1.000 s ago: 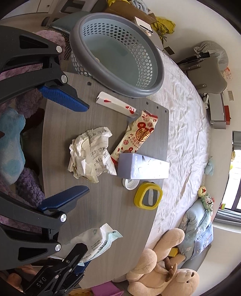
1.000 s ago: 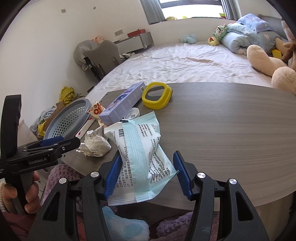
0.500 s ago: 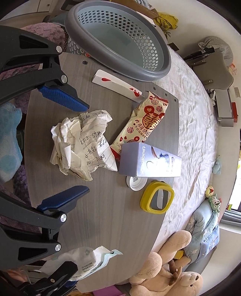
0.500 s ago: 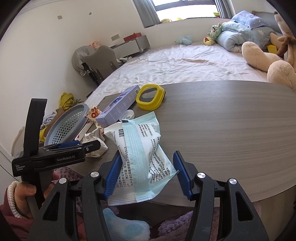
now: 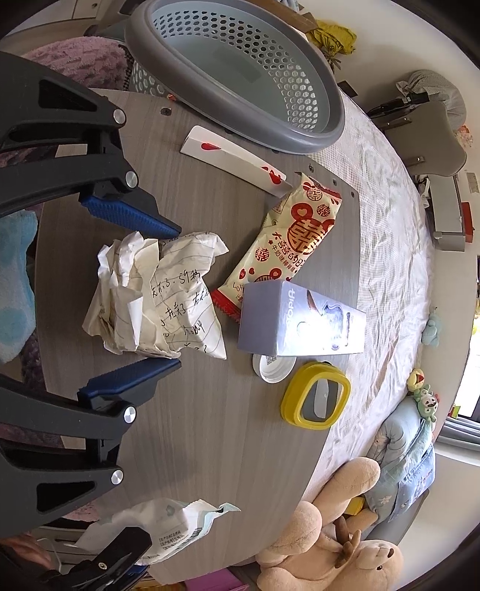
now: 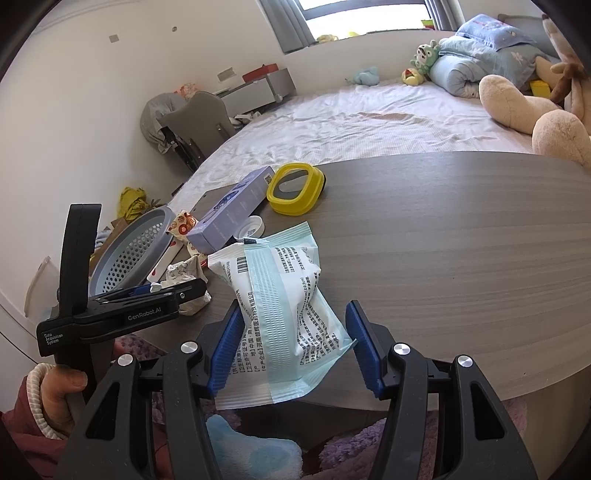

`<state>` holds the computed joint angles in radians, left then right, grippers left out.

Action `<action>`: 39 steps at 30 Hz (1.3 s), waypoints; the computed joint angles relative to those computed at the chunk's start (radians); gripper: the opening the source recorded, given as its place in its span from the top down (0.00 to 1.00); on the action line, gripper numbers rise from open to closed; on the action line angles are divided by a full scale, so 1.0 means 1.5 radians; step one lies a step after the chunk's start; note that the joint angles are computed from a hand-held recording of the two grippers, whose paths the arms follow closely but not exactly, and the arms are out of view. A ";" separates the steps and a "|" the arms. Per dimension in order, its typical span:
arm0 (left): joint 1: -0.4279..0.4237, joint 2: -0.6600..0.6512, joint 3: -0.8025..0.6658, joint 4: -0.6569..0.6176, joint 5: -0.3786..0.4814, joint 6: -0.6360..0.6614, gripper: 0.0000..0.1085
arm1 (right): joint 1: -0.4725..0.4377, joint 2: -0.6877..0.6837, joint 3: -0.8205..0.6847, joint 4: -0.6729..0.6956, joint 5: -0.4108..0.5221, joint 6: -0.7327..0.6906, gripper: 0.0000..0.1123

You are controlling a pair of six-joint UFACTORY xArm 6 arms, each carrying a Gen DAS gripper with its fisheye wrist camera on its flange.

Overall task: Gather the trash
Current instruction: 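Carry the paper wad and wrapper over the basket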

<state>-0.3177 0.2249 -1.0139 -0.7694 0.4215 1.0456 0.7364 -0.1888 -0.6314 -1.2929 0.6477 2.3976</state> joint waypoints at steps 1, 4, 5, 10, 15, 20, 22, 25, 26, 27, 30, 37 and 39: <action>0.003 -0.003 0.002 -0.005 0.003 0.006 0.43 | 0.001 0.000 0.000 -0.001 0.001 0.002 0.51; 0.010 -0.021 0.013 -0.029 0.006 0.033 0.43 | 0.002 0.003 -0.003 0.001 0.002 0.000 0.51; 0.012 -0.030 0.019 -0.039 0.007 0.046 0.43 | 0.003 0.003 -0.004 0.001 0.004 -0.001 0.51; 0.029 -0.076 0.039 -0.104 0.003 0.120 0.43 | 0.012 0.010 -0.024 0.015 0.019 -0.022 0.51; 0.053 -0.103 0.039 -0.166 0.002 0.188 0.43 | 0.013 0.028 -0.061 0.020 0.031 -0.056 0.51; 0.086 -0.102 0.016 -0.214 -0.007 0.239 0.43 | 0.002 0.072 -0.124 0.015 0.023 -0.093 0.51; 0.101 -0.095 0.000 -0.228 -0.010 0.253 0.43 | -0.007 0.098 -0.156 0.010 0.009 -0.107 0.51; 0.128 -0.074 -0.032 -0.232 -0.006 0.251 0.43 | -0.018 0.143 -0.212 0.005 -0.014 -0.134 0.51; 0.137 -0.066 -0.044 -0.229 -0.005 0.245 0.43 | -0.022 0.159 -0.231 0.002 -0.024 -0.144 0.51; 0.145 -0.056 -0.055 -0.223 -0.006 0.237 0.43 | -0.026 0.174 -0.250 0.002 -0.033 -0.155 0.51; 0.168 -0.024 -0.089 -0.206 -0.009 0.220 0.43 | -0.041 0.222 -0.308 -0.001 -0.064 -0.184 0.51; 0.207 0.061 -0.174 -0.142 -0.023 0.158 0.43 | -0.072 0.345 -0.462 0.053 -0.129 -0.312 0.51; 0.215 0.085 -0.202 -0.117 -0.024 0.134 0.43 | -0.080 0.380 -0.505 0.082 -0.145 -0.357 0.51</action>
